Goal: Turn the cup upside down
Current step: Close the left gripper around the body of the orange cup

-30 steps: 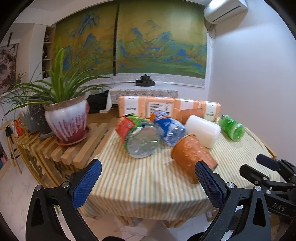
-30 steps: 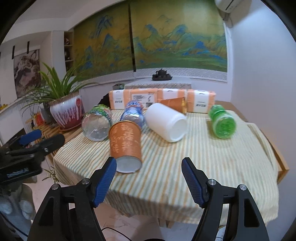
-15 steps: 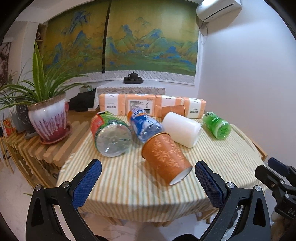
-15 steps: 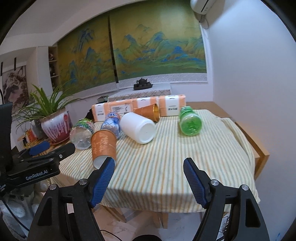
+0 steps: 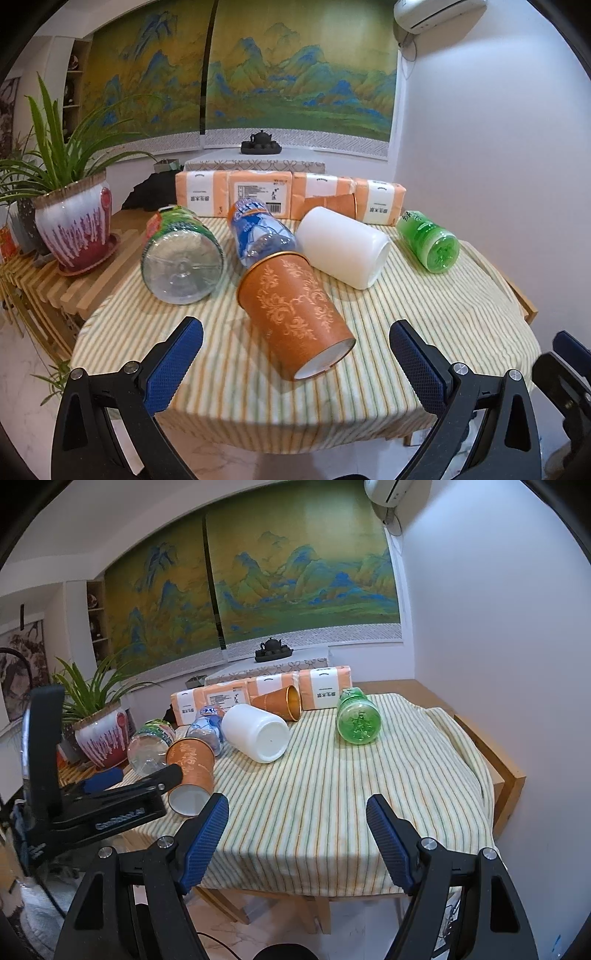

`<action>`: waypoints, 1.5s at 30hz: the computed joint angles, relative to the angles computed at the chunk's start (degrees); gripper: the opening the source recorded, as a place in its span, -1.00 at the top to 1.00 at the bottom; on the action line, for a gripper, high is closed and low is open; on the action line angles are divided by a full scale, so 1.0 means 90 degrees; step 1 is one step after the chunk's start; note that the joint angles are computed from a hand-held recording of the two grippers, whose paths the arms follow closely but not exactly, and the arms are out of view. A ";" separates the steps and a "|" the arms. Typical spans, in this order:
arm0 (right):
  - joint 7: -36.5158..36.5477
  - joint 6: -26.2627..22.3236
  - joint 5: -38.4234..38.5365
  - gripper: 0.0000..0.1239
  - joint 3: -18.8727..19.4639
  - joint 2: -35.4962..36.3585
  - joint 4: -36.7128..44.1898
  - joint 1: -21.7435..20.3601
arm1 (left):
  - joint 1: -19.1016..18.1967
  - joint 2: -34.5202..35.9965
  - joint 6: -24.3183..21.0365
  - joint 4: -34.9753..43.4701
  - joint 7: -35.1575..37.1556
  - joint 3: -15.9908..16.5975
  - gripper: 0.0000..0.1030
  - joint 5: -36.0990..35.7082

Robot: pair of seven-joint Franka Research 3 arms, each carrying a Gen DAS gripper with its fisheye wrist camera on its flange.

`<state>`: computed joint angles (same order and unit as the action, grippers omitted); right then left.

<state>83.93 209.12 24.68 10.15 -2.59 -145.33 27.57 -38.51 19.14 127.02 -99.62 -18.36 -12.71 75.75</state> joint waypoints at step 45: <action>0.0546 -0.0225 -0.0270 -0.19 -0.0064 0.0047 0.0044 -0.0074 | -0.0199 0.0664 -0.0152 0.0603 0.0304 0.0342 -0.57 -0.0026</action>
